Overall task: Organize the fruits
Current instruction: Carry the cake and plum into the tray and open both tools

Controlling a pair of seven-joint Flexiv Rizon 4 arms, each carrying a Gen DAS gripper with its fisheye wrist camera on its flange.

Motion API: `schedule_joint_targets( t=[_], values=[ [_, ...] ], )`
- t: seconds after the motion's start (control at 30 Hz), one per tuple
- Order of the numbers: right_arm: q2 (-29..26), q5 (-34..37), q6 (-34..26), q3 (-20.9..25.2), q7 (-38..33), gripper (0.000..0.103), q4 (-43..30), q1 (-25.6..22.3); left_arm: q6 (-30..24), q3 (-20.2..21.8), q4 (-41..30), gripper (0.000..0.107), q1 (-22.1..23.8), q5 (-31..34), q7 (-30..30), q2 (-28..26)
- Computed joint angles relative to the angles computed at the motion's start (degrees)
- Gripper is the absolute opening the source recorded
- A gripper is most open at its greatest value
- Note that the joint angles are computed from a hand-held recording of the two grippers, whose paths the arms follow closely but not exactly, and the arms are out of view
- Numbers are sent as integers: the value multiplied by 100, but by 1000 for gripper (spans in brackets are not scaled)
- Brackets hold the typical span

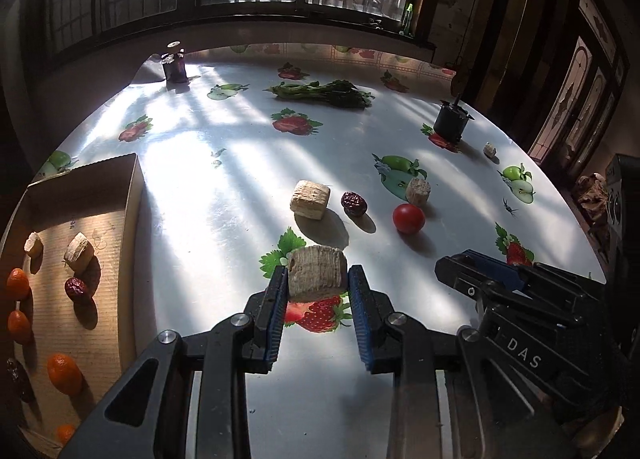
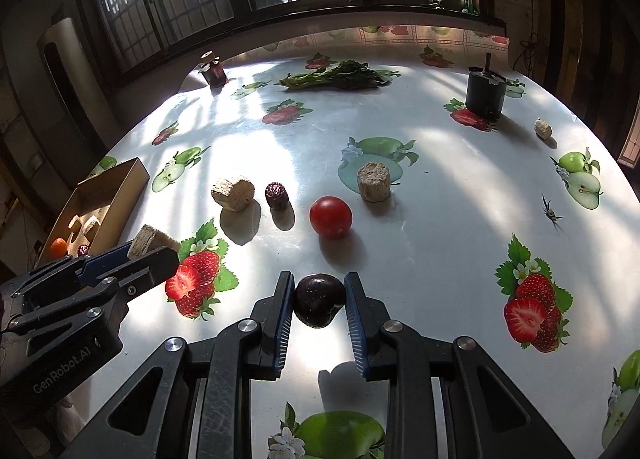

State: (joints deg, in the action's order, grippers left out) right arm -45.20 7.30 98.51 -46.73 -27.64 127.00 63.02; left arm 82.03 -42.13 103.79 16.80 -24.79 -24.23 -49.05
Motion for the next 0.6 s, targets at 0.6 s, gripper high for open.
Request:
schedule_joint_targets(
  t=[0.6],
  values=[
    [-38, -1000, -397, 720, -65, 28, -1774, -412, 327, 496, -744, 29, 796, 226, -863, -169]
  ],
)
